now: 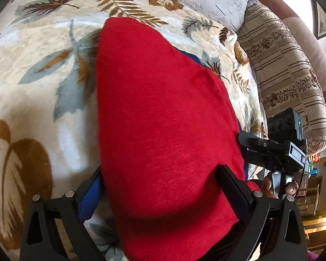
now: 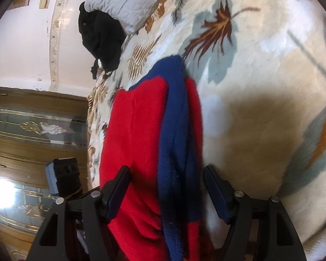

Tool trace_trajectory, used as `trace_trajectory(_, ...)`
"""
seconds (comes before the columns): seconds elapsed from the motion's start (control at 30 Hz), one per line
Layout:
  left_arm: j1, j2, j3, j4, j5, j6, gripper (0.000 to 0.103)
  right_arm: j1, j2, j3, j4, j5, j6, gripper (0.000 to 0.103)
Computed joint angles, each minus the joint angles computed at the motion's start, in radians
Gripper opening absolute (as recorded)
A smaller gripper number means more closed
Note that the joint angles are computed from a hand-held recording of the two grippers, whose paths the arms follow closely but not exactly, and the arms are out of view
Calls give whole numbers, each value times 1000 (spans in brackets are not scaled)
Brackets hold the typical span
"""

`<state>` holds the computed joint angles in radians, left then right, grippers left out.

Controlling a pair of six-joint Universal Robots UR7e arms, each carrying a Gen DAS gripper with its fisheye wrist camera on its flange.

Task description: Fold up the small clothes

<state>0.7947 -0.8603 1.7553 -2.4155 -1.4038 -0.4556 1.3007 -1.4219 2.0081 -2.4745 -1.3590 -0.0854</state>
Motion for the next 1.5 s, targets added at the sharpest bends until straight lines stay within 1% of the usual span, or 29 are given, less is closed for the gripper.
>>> trace_trajectory(0.1,1,7,0,-24,-3,-5,99,-8,6,2,1,32,1,75)
trace_trajectory(0.17,5,10,2,-45,-7,-17,96,-13,14,3,-7,49,12,75)
trace_trajectory(0.27,8,10,6,-62,1,-29,89,-12,24,3,-18,63,9,75)
trace_trajectory(0.33,6,8,11,-75,10,-34,82,-10,34,3,-27,73,7,75)
trace_trajectory(0.37,5,7,14,-83,14,-36,80,-7,38,2,-31,72,6,74)
trace_trajectory(0.4,4,5,19,-93,17,-35,75,-2,43,2,-37,69,2,73)
trace_trajectory(0.43,4,3,23,-102,18,-35,69,5,49,0,-39,63,-3,68)
trace_trajectory(0.47,2,0,28,-114,19,-33,66,10,54,-1,-43,56,-5,64)
trace_trajectory(0.5,-1,-2,31,-122,23,-29,61,17,60,-1,-50,47,-6,54)
trace_trajectory(0.53,-3,-10,38,-125,27,-22,57,28,64,2,-62,36,-11,52)
trace_trajectory(0.63,-13,-23,45,-127,44,-9,52,63,57,16,-112,13,-46,49)
trace_trajectory(0.7,-15,-37,52,-133,50,-7,51,85,54,23,-143,10,-54,48)
trace_trajectory(0.77,-20,-58,61,-139,71,-1,51,113,60,21,-167,-6,-65,47)
trace_trajectory(0.87,-34,-101,75,-147,127,16,51,155,89,-1,-204,-1,-79,47)
trace_trajectory(1.0,-39,-148,65,-146,209,33,51,214,156,-61,-248,13,-88,47)
trace_trajectory(1.03,-36,-155,63,-146,220,40,51,227,174,-75,-263,13,-91,47)
trace_trajectory(1.1,-28,-155,45,-139,255,51,51,245,213,-101,-288,9,-87,47)
trace_trajectory(1.17,-15,-146,34,-127,281,53,52,248,246,-119,-302,-2,-82,47)
trace_trajectory(1.2,-6,-136,29,-115,297,50,53,249,270,-130,-308,-22,-80,47)
trace_trajectory(1.27,10,-105,13,-69,326,18,56,248,312,-160,-287,-86,-65,49)
trace_trajectory(1.3,20,-90,2,-22,341,-5,56,246,336,-175,-256,-141,-45,51)
trace_trajectory(1.33,28,-79,10,-12,359,-14,65,245,345,-176,-252,-177,-35,52)
trace_trajectory(1.37,23,-86,34,-45,380,-10,67,241,344,-166,-267,-181,-33,57)
trace_trajectory(1.4,12,-96,57,-77,398,1,67,236,332,-146,-294,-168,-33,58)
trace_trajectory(1.43,-8,-106,70,-72,435,13,67,241,318,-134,-307,-180,-39,58)
trace_trajectory(1.47,-27,-114,79,-63,470,25,67,250,308,-131,-312,-200,-48,58)
trace_trajectory(1.5,-42,-122,88,-57,498,33,67,266,293,-123,-324,-240,-67,58)
